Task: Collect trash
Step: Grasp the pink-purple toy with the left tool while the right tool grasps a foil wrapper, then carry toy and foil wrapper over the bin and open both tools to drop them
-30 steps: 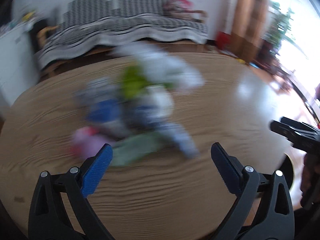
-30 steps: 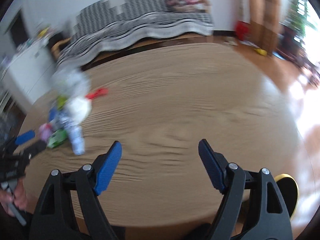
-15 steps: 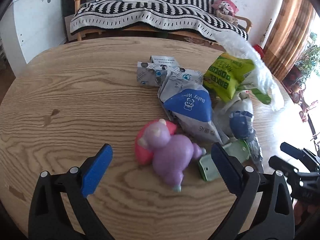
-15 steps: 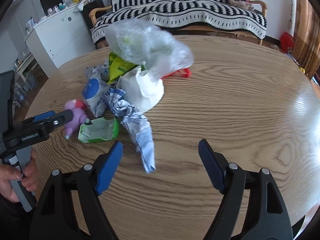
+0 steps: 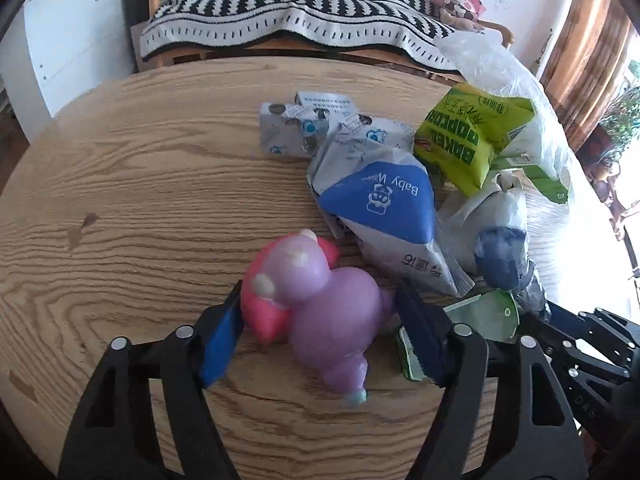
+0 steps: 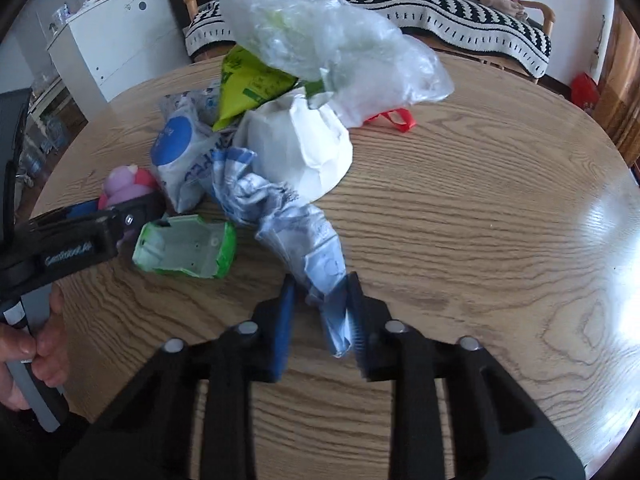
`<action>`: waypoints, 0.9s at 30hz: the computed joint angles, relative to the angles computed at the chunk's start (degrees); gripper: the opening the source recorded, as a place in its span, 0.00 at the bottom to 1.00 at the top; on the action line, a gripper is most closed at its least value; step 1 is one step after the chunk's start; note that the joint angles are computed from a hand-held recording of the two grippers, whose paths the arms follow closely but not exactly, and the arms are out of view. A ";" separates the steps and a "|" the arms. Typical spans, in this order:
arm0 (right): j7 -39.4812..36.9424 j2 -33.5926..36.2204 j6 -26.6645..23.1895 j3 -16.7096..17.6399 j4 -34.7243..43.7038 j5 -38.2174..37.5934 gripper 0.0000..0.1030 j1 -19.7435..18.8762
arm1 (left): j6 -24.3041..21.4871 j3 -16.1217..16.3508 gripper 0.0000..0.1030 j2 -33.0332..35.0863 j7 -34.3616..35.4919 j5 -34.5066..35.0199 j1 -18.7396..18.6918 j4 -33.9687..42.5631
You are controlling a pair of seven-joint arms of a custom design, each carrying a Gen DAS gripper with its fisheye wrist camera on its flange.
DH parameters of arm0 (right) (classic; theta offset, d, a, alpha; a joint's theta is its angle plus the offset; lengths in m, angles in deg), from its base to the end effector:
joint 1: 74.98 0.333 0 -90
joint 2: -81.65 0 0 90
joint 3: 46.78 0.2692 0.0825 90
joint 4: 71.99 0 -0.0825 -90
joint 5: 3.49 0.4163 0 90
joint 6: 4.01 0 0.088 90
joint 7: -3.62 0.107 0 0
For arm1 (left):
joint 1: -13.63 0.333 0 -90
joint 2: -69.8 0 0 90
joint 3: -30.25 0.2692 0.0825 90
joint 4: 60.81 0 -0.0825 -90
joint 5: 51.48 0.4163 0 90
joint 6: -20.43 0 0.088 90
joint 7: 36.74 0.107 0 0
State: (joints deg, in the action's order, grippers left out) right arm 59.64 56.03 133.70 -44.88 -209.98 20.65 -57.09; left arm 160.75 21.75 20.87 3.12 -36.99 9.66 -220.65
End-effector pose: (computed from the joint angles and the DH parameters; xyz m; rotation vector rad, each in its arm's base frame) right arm 0.4694 0.1723 0.4706 -2.3556 1.1125 -0.1875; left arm 0.3917 -0.0790 0.4477 -2.3000 1.3261 -0.5424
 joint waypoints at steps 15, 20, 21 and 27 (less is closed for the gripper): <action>-5.86 -6.08 -0.95 -6.17 -0.53 5.48 0.22 -4.26 | -4.30 -3.74 0.54 -4.31 -5.87 4.38 0.48 3.45; -5.67 -6.15 -1.55 -8.68 0.03 4.62 0.22 -9.72 | -2.12 -5.87 0.54 0.57 -7.30 6.11 -1.50 8.06; -5.61 -6.17 -1.69 -9.01 0.15 4.48 0.22 -10.64 | -1.61 -6.26 0.54 1.86 -7.47 6.40 -2.00 9.12; -6.41 -3.71 -2.01 -13.12 2.68 3.75 0.22 -17.78 | 3.52 -9.79 0.54 13.76 -7.72 9.01 -5.30 18.61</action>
State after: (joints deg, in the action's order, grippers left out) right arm 53.23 52.32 131.70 -58.00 -207.29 24.40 -74.86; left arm 164.26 11.96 34.63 -4.61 -27.98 4.36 -202.03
